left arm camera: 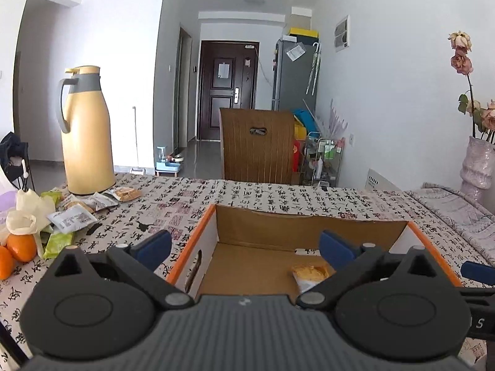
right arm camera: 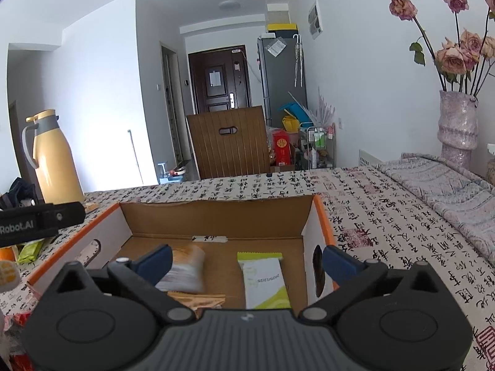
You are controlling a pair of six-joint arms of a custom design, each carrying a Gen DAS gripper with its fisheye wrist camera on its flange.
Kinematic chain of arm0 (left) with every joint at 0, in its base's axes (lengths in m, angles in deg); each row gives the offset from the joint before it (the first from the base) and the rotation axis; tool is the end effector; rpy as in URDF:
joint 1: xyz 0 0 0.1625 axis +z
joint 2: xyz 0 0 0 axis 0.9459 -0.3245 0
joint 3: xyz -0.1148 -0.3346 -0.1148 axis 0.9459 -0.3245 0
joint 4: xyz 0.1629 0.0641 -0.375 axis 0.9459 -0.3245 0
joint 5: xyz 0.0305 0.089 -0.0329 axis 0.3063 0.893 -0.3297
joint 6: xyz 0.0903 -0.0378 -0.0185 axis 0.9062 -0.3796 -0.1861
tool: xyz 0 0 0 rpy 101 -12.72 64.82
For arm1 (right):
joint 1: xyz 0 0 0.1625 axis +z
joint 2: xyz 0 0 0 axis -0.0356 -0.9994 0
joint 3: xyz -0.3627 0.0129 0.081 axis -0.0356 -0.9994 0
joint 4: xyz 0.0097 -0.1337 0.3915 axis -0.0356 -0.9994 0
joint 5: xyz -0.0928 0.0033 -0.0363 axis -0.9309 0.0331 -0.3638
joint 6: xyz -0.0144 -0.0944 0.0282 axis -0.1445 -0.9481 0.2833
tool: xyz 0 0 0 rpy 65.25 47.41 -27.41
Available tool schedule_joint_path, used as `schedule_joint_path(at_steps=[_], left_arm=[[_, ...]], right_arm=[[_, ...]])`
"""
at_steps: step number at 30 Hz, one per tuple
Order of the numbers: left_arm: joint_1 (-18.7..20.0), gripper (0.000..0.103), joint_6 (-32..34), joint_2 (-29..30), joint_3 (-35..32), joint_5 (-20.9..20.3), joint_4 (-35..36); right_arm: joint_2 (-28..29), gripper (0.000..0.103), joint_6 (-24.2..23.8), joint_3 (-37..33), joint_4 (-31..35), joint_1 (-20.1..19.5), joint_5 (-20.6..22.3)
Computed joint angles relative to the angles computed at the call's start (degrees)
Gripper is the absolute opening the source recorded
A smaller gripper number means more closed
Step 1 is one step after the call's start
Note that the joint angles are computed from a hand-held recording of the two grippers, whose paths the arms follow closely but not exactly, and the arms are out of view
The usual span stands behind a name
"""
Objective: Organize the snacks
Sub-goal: 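Withdraw both grippers from the box back toward the snack pile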
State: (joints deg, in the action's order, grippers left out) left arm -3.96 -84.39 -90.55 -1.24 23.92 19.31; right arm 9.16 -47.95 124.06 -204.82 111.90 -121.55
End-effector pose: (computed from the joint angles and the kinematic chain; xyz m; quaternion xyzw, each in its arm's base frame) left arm -0.0164 -0.5904 0.3177 0.0301 0.7002 -0.5893 0.4018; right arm 0.3763 -0.7195 -0.0580 0.3353 -0.8354 0.4098 0.1474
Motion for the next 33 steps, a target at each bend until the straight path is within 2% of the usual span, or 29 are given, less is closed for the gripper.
schedule_joint_path(at_steps=[10,21,26,33], left_arm=[[-1.04,0.103,1.06,-1.30,1.46,0.03,-1.18],[-3.29,0.103,-1.91,-4.03,2.59,-1.24,1.96],[-4.40,0.103,-3.43,-6.07,4.63,-2.06,4.09],[-6.75,0.103,-5.50,-12.55,12.49,-3.81,5.05]], right_arm=[[-0.20,0.103,0.26,-0.02,-0.14,0.03,0.23],[-3.69,0.103,0.41,4.96,-4.11,0.64,1.12],[-7.03,0.103,-0.56,10.56,-6.96,0.86,1.05],[-13.81,0.103,-2.26,23.22,-11.75,0.30,2.14]])
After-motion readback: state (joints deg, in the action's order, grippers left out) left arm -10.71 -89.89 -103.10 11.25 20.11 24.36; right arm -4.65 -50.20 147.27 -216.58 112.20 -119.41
